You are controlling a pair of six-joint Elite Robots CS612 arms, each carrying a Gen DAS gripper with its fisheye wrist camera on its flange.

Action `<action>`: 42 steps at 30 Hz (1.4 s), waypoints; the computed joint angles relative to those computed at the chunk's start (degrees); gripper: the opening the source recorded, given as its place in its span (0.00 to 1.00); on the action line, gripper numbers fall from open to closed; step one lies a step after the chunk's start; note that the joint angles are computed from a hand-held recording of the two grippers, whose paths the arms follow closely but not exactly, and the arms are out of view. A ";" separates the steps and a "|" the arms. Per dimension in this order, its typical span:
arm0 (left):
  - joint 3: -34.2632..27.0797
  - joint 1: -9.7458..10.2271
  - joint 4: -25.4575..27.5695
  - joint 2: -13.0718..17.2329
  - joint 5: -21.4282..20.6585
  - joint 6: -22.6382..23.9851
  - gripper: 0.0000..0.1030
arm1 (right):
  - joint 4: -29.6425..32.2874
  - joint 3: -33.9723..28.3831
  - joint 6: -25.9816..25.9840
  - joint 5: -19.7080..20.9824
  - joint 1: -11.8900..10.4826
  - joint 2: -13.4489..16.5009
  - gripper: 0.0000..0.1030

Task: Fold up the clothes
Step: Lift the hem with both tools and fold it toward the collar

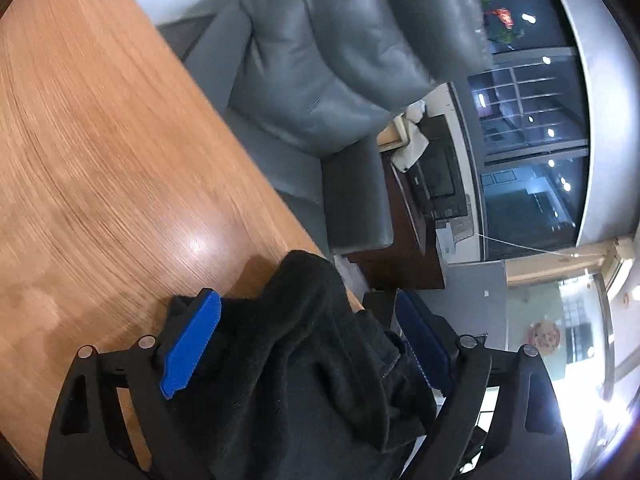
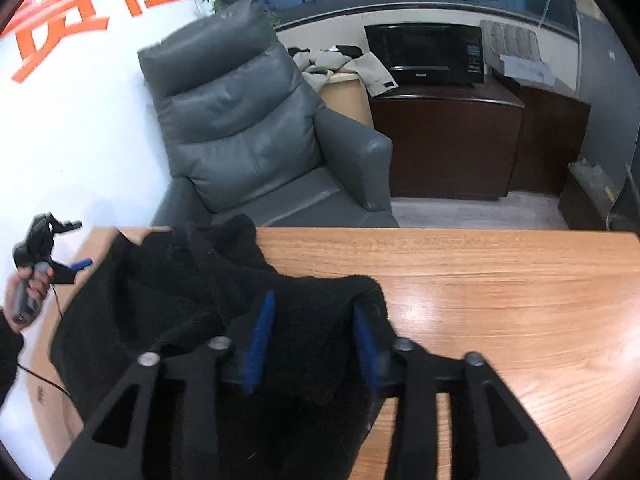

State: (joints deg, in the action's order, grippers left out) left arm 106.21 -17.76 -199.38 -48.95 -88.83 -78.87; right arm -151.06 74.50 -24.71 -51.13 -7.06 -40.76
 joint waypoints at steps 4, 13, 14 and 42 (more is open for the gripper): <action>-2.77 -1.03 6.72 -0.36 -4.81 13.99 0.88 | -13.05 1.27 11.12 4.88 -1.69 0.13 1.00; -10.12 -2.76 19.95 4.67 -8.61 32.54 0.88 | 6.90 1.06 -23.84 -3.37 4.36 -1.88 0.99; -10.01 -2.57 19.50 4.76 -8.09 32.06 0.86 | 8.86 -0.27 -23.82 -5.61 5.23 -0.70 0.97; -0.04 -7.32 9.23 -0.88 5.09 41.52 0.94 | 62.10 -33.76 -38.28 -2.93 13.04 14.00 0.07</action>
